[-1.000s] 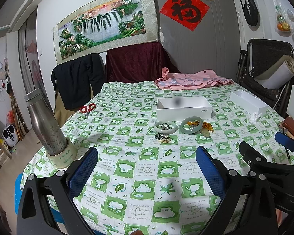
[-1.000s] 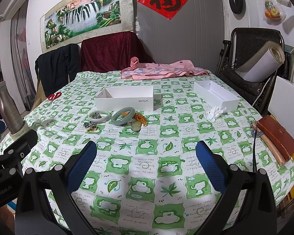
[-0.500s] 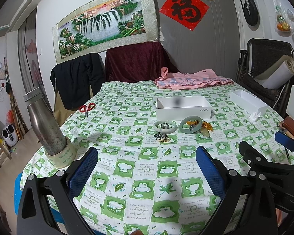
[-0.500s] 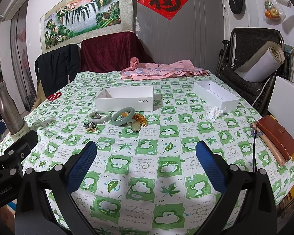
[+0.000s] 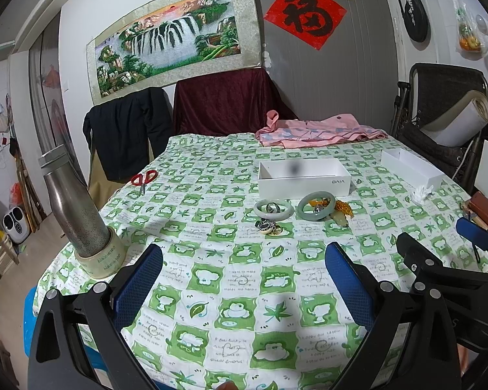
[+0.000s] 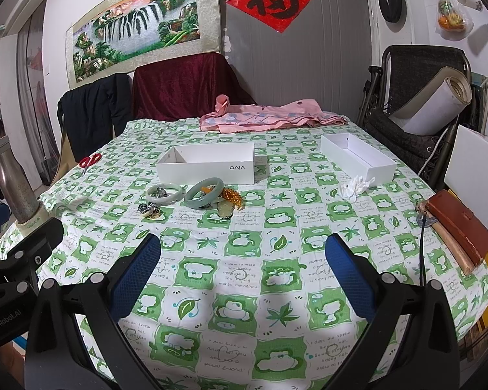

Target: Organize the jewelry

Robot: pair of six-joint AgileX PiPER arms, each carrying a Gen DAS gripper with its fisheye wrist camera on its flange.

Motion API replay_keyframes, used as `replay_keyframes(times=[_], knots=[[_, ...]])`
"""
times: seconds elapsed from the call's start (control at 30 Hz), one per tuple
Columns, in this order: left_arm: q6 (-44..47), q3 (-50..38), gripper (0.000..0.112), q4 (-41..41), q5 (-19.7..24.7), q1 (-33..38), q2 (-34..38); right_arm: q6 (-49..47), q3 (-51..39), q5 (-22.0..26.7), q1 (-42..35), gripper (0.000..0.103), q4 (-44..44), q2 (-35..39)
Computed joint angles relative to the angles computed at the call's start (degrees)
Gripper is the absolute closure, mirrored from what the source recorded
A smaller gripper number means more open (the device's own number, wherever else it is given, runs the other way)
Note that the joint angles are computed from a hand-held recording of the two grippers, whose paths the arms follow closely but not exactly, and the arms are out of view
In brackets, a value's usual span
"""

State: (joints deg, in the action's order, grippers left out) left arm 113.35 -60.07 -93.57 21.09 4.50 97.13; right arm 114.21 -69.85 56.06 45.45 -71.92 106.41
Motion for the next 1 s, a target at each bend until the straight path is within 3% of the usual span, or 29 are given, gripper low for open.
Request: replay_keyframes(times=[1.0], knots=[[-0.86,-0.29,0.015,0.9,-0.15,-0.05,0.17,0.2,0.31,-0.19,-0.1,0.007,-0.11,-0.2]])
